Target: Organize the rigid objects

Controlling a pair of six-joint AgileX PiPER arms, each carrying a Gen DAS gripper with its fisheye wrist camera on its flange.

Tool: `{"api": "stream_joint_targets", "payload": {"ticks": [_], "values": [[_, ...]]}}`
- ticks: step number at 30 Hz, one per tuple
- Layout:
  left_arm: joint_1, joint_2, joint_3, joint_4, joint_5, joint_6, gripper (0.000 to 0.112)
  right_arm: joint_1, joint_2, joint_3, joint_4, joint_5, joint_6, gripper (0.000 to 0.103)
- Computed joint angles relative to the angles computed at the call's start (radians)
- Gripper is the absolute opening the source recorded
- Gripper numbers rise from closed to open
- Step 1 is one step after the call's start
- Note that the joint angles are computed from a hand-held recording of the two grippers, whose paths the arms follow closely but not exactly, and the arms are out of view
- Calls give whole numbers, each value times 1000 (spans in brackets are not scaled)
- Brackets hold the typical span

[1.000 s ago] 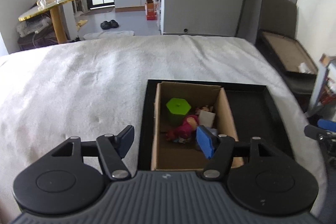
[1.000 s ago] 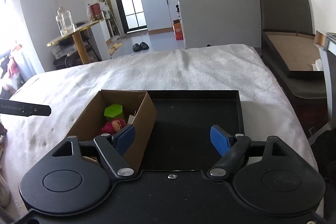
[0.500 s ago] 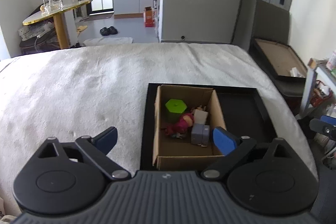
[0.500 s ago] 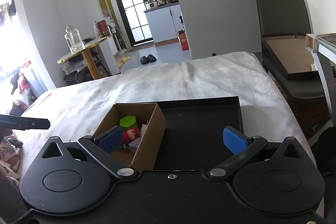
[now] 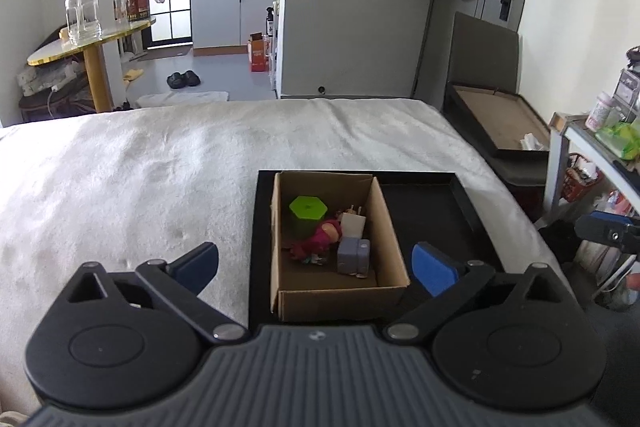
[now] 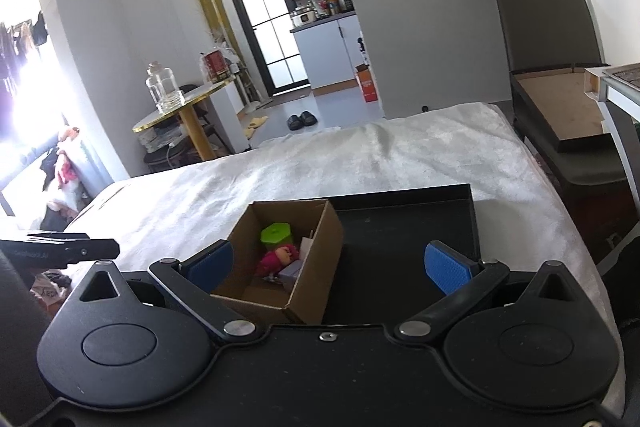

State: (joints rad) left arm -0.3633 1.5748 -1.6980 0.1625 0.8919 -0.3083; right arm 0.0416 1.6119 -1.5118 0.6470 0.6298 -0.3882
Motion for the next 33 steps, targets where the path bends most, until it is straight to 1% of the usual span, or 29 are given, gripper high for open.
{"api": "stream_joint_targets", "payload": {"ticks": [5, 11, 16, 22, 27, 33], "values": [[-5, -35, 40, -8, -33, 21, 102, 15, -28, 19, 9, -1, -18, 103], [-12, -38, 39, -10, -28, 23, 102, 42, -40, 17, -40, 9, 38, 103], [-21, -37, 42, -19, -24, 40, 102, 61, -57, 28, -59, 16, 52, 103], [-29, -46, 64, -42, -45, 75, 102, 80, -64, 30, -73, 33, 52, 103], [-46, -43, 60, -22, -42, 60, 102, 93, -75, 31, -95, 34, 65, 103], [-36, -34, 50, -63, -31, 82, 102, 85, -72, 23, -85, 62, 71, 103]]}}
